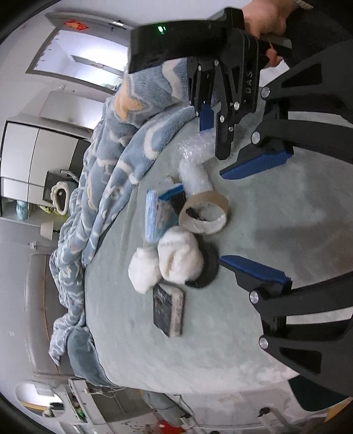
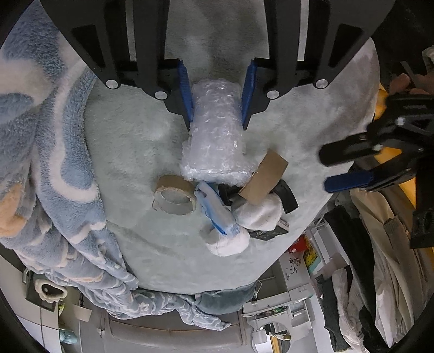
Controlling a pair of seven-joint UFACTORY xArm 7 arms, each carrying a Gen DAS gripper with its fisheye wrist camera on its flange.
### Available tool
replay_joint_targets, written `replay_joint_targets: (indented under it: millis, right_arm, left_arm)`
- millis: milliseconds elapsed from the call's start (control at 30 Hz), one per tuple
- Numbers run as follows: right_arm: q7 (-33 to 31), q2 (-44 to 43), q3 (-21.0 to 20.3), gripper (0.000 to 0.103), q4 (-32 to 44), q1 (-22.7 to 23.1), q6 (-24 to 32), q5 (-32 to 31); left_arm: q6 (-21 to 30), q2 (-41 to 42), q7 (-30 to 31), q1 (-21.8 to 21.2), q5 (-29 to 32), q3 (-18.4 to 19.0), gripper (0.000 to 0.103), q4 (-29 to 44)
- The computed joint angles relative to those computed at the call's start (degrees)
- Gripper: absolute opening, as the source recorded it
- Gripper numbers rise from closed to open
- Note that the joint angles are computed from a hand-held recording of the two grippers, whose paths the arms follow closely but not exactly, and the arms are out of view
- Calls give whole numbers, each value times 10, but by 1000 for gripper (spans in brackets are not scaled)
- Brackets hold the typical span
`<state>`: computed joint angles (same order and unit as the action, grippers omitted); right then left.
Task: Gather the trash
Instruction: 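Grasp the brown tape roll with the left gripper while the right holds bubble wrap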
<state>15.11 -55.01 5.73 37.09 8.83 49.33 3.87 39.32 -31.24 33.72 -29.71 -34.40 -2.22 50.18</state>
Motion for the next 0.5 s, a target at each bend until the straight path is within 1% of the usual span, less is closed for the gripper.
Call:
replay_joint_targets:
  millis: [33, 133, 200, 300, 433, 500]
  right_arm:
    - [0, -5, -2, 33, -2, 1, -1, 1]
    - [-2, -26, -9, 33, -10, 1, -3, 4]
    - [-2, -39, -12, 33, -16, -2, -3, 4]
    - [-1, -53, -16, 33, -24, -6, -7, 7]
    - [-7, -67, -18, 33, -30, -2, -10, 11]
    - [-10, -71, -20, 33, -32, 0, -10, 13]
  left_arm:
    - [-6, 3, 0, 0, 2, -4, 59, 0]
    - [-13, 14, -1, -5, 5, -10, 51, 3]
    - [-16, 21, -5, -7, 4, -12, 43, 7]
    - [-20, 32, -6, -11, -1, -14, 39, 14]
    - [-25, 48, -23, -5, 8, -24, 39, 25]
    - [-18, 58, -26, -7, 1, -19, 39, 31]
